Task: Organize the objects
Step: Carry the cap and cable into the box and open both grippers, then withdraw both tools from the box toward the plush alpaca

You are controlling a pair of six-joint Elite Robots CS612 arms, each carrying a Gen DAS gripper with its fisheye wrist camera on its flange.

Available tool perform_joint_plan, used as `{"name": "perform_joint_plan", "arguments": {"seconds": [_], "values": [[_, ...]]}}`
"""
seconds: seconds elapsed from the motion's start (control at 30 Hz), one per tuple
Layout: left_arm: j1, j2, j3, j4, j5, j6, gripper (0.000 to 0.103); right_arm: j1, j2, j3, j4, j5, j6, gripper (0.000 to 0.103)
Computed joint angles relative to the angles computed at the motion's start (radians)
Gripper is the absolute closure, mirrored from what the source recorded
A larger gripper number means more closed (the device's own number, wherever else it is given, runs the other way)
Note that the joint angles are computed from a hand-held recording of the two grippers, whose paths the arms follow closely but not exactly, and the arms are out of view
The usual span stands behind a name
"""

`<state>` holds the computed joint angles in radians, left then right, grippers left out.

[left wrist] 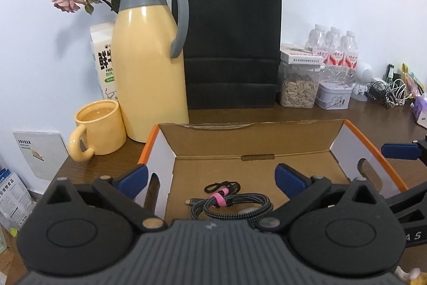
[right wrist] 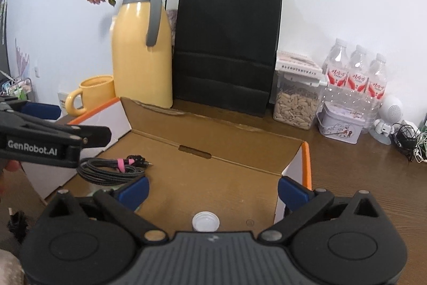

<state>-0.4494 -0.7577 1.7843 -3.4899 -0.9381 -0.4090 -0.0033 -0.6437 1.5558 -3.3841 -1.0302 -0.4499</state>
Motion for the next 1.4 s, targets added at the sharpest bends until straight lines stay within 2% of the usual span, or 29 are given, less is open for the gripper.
{"name": "perform_joint_plan", "arguments": {"seconds": [0.33, 0.67, 0.77, 0.93, 1.13, 1.27, 1.4], "values": [[-0.044, -0.070, 0.125, -0.120, 0.024, 0.005, 0.000, -0.039, -0.067, 0.131, -0.177, 0.077, 0.014, 0.000], [-0.118, -0.117, 0.300, -0.307, 0.058, -0.023, 0.000, -0.124, -0.121, 0.307, -0.360, 0.225, 0.029, 0.000], [-0.141, -0.116, 0.346, -0.334, 0.078, -0.065, 0.000, -0.150, -0.124, 0.355, -0.393, 0.260, 0.016, 0.000], [-0.170, -0.099, 0.409, -0.350, 0.079, -0.163, 0.000, -0.190, -0.119, 0.419, -0.413, 0.307, 0.001, 0.000], [-0.190, -0.079, 0.461, -0.369, 0.093, -0.221, 0.000, -0.231, -0.095, 0.461, -0.372, 0.346, -0.045, 0.000], [-0.192, -0.085, 0.479, -0.345, 0.109, -0.268, 0.000, -0.247, -0.076, 0.461, -0.352, 0.379, -0.093, 0.000], [-0.194, -0.092, 0.487, -0.346, 0.126, -0.278, 0.000, -0.245, -0.068, 0.443, -0.321, 0.402, -0.162, 0.000]]}}
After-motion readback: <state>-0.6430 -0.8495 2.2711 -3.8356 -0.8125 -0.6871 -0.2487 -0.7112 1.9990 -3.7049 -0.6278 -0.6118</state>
